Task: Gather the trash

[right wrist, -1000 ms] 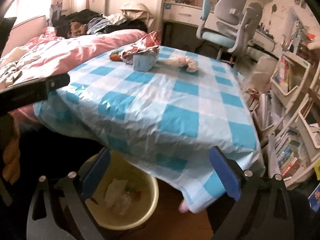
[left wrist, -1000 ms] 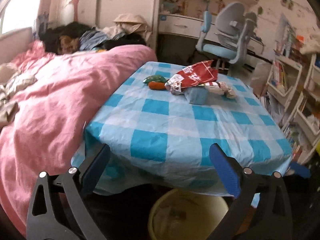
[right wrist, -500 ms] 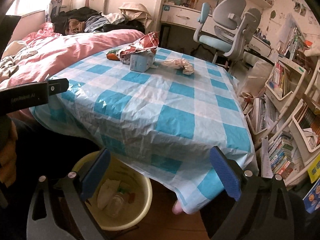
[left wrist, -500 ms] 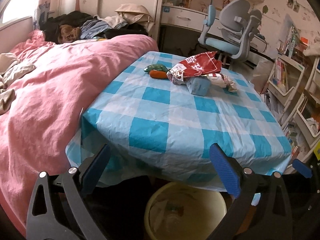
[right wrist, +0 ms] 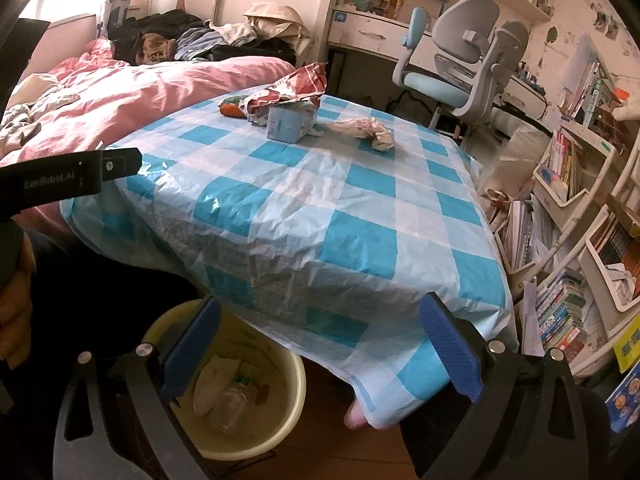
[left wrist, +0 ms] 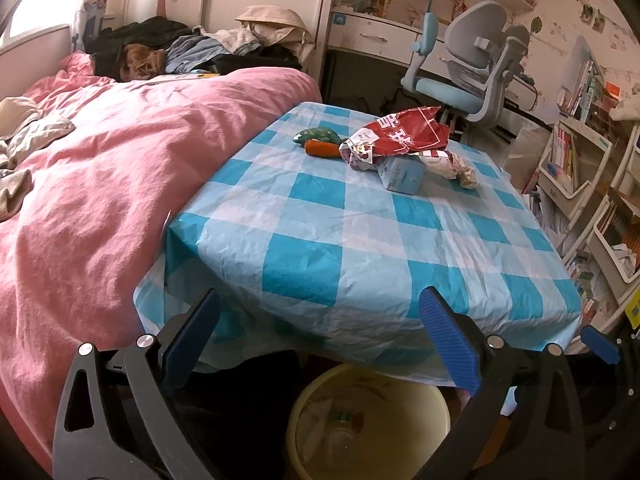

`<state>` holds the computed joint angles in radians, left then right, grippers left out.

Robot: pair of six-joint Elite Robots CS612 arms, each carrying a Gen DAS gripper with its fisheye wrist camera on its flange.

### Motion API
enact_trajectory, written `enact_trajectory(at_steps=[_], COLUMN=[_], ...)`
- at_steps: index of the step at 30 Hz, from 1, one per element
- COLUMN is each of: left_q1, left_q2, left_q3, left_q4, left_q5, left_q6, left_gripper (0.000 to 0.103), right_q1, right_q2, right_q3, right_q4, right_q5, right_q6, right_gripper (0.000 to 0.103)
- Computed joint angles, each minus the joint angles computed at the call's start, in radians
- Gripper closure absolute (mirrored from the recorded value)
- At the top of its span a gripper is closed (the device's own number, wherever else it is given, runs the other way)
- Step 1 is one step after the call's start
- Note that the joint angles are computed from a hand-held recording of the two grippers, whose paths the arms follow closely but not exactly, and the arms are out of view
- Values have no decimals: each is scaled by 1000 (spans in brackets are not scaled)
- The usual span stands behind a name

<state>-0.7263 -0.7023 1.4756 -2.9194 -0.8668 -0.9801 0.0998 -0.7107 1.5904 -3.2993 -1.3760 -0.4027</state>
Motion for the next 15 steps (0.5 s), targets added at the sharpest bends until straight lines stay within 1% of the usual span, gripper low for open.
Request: enact_trajectory(at_steps=[11,15], left_q1=[2,2], left_q2=[-3,-4], left_q3=[6,7], left_q4=[-1,-4], left_q5=[-5,-4], left_q6=[-27,-24], left_gripper=[7,7], right_q1=[3,3], right_q2=[0,0], right_q3=[1,2], right_q4=[0,0], right_q5=[0,-2], right_q6=[-11,-12], right_gripper=[8,8])
